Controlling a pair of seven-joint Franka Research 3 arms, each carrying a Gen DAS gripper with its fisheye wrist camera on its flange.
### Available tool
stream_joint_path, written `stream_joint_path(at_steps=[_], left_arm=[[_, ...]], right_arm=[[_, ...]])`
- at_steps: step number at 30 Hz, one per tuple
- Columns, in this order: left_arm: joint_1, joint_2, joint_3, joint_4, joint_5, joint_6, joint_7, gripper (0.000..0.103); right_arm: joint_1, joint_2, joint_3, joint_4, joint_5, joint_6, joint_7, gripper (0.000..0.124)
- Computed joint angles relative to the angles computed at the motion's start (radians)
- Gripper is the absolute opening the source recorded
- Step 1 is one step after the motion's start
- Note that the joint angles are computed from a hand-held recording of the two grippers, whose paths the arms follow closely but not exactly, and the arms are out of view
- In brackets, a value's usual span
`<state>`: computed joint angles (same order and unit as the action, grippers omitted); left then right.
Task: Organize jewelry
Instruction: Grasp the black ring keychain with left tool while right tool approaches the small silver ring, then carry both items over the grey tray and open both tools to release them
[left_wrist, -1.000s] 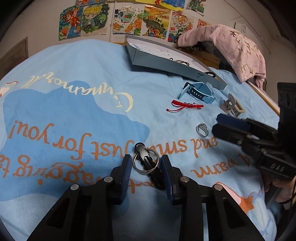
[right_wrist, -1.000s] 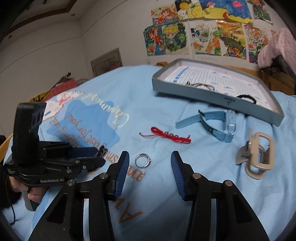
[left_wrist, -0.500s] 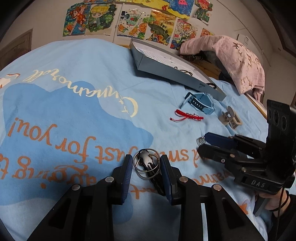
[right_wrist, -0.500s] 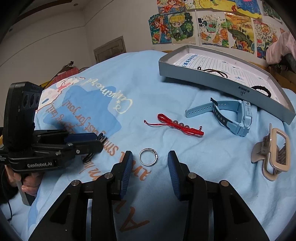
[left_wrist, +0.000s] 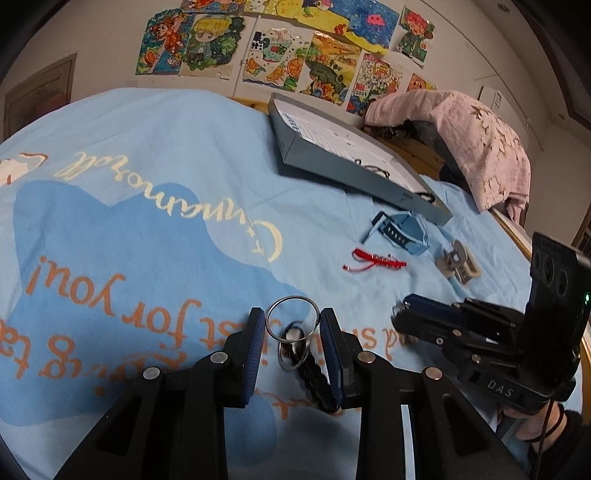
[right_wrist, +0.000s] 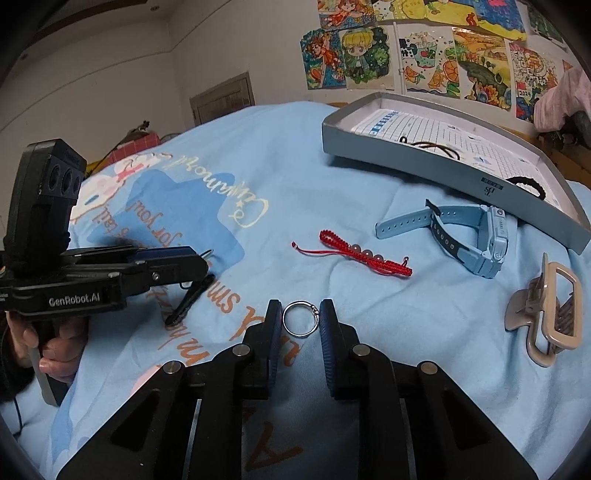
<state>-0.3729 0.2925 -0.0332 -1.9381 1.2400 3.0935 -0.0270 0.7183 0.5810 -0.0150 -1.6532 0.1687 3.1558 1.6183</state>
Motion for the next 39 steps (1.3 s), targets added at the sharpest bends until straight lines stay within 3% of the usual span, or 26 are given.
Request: stream_joint_path(at_steps=[3, 8, 13, 19, 26, 28, 32, 33, 35, 39], left_arm=[[0.012, 0.003, -0.010, 0.010, -0.048, 0.000, 0.032, 0.029], [0.003, 0.008, 0.008, 0.039, -0.085, 0.004, 0.028, 0.029], [0.000, 0.022, 0.000, 0.084, -0.158, -0.022, 0.089, 0.029], [-0.015, 0.062, -0.009, 0.176, -0.261, -0.063, 0.195, 0.029], [-0.051, 0.157, -0.006, 0.349, -0.351, -0.122, 0.292, 0.029], [-0.051, 0.204, -0.016, 0.426, -0.396, -0.143, 0.348, 0.029], [-0.039, 0.315, -0.052, 0.611, -0.519, -0.208, 0.524, 0.029], [-0.041, 0.347, -0.053, 0.664, -0.544, -0.223, 0.560, 0.029], [-0.045, 0.401, -0.052, 0.751, -0.592, -0.248, 0.615, 0.029], [-0.057, 0.503, -0.042, 0.900, -0.681, -0.316, 0.700, 0.029]], right_arm=[[-0.029, -0.008, 0.033, -0.014, 0.013, 0.035, -0.015, 0.018], [-0.023, -0.026, 0.024, -0.046, 0.058, 0.126, -0.028, 0.018], [-0.077, -0.034, 0.078, -0.058, 0.103, 0.168, -0.064, 0.018], [-0.096, -0.033, 0.092, -0.052, 0.148, 0.194, -0.091, 0.018], [-0.104, -0.038, 0.067, -0.039, 0.190, 0.232, -0.120, 0.018], [-0.076, -0.029, 0.018, -0.011, 0.221, 0.235, -0.130, 0.018], [-0.001, 0.025, -0.132, 0.117, 0.258, 0.145, -0.139, 0.018], [0.041, 0.057, -0.212, 0.175, 0.252, 0.098, -0.122, 0.018], [0.067, 0.121, -0.302, 0.289, 0.216, 0.006, -0.072, 0.018], [-0.010, 0.259, -0.307, 0.573, 0.160, -0.212, 0.014, 0.018]])
